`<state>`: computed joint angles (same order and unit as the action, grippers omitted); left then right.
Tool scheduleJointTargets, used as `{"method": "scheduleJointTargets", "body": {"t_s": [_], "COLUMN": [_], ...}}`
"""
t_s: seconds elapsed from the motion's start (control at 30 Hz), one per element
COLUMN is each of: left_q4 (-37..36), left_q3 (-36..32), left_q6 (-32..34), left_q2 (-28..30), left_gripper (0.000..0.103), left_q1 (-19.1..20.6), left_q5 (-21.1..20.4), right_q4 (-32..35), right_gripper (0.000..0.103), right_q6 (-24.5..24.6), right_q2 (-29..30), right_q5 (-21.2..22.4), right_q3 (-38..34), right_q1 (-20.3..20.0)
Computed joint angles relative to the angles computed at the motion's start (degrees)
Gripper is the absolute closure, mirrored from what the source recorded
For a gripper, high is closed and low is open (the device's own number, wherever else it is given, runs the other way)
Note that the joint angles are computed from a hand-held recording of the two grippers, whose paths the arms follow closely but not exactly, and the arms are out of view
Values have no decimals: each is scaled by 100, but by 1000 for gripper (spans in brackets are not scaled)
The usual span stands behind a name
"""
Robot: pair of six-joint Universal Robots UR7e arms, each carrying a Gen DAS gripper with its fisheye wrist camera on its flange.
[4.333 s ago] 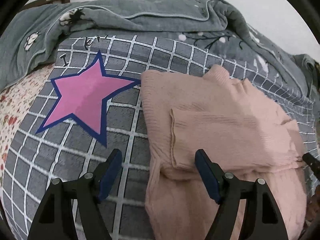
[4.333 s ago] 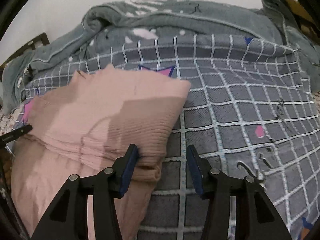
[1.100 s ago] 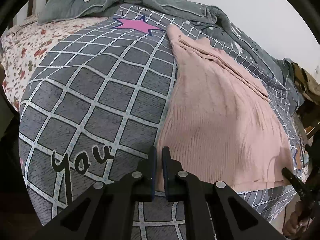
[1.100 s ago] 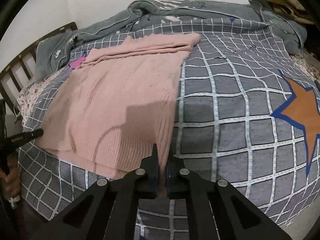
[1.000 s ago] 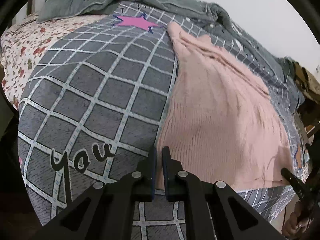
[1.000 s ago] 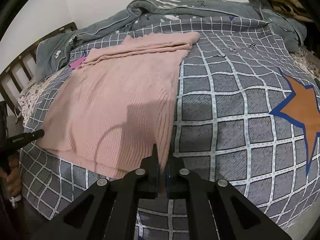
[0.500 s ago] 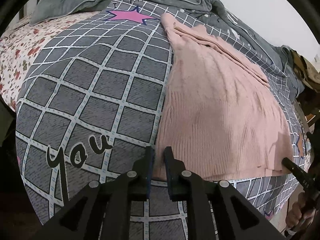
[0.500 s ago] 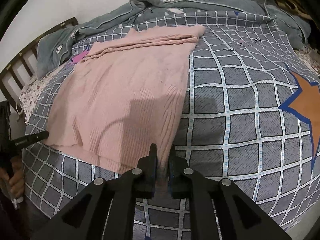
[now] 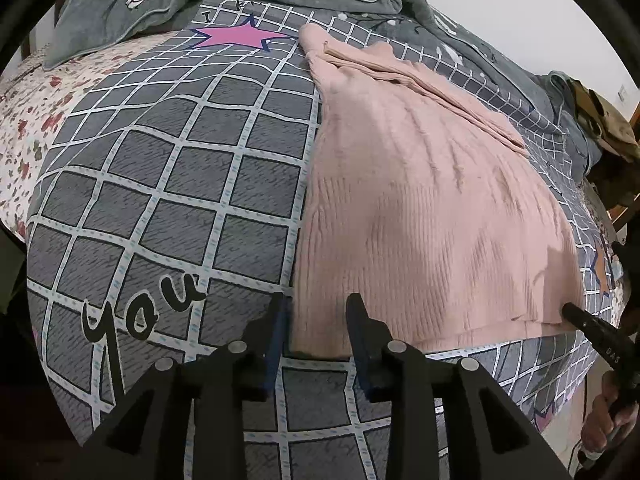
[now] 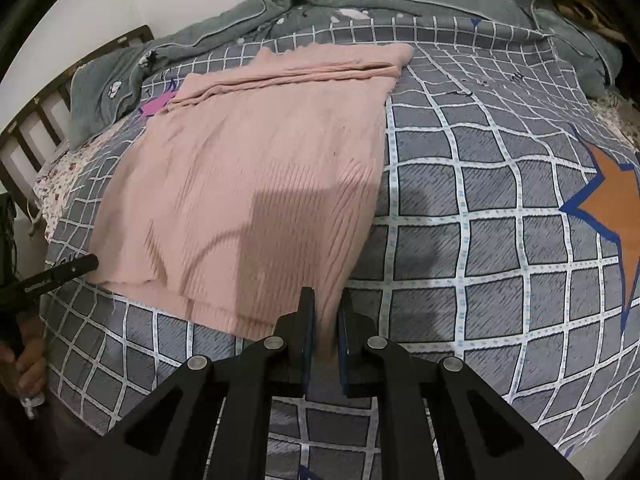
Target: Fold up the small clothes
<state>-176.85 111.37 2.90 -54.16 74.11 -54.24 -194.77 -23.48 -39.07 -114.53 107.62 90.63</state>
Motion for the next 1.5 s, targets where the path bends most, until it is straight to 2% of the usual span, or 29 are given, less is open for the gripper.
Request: {"method": "scheduleJointTargets", "body": {"t_s": [0.27,0.6,0.77,0.8,0.83,0.9,0.93,1.03,1.13,1.23,1.37,1.5], "left_q4": [38,67,68,93,155,209,292,400,443,487,504,475], "left_q3": [1,-7,-4,-12,-26,-43,-53,-96,-116,-136,-158,-167], "left_q6": [178,181,118,127,126,124,80,-105,-298,-393,-451,-462], "left_q2": [36,26,18,10,-2,-13,-53,-135,-199,-223,-217,-165], "left_gripper": [69,68,68,71,79,86,91,91,91,91,88,89], "left_q1": [-58,-50,-43,-35,-19,-7,41,176,325,388,435,352], "left_q5": [131,64,35,1,-56,-85,-251,-640,-1041,-1213,-1351,-1121], "right_q4": [-85,-35,1,18,32,36,58,115,-26,36,154,298], "right_gripper": [93,93,84,83,82,82,82,82,97,96,93,91], "right_q6": [-26,70,30,37,46,50,72,153,142,142,289,339], "right_q2": [-41,-32,1,17,36,70,83,119,141,103,70,73], "right_q5": [-23,-33,-11,-12,-10,-7,20,7,7,70,212,245], "right_q3": [88,84,43,27,8,-26,-48,-108,-105,-98,-106,-143], "right_q1": [17,52,39,41,44,51,44,36,37,14,-75,-101]}}
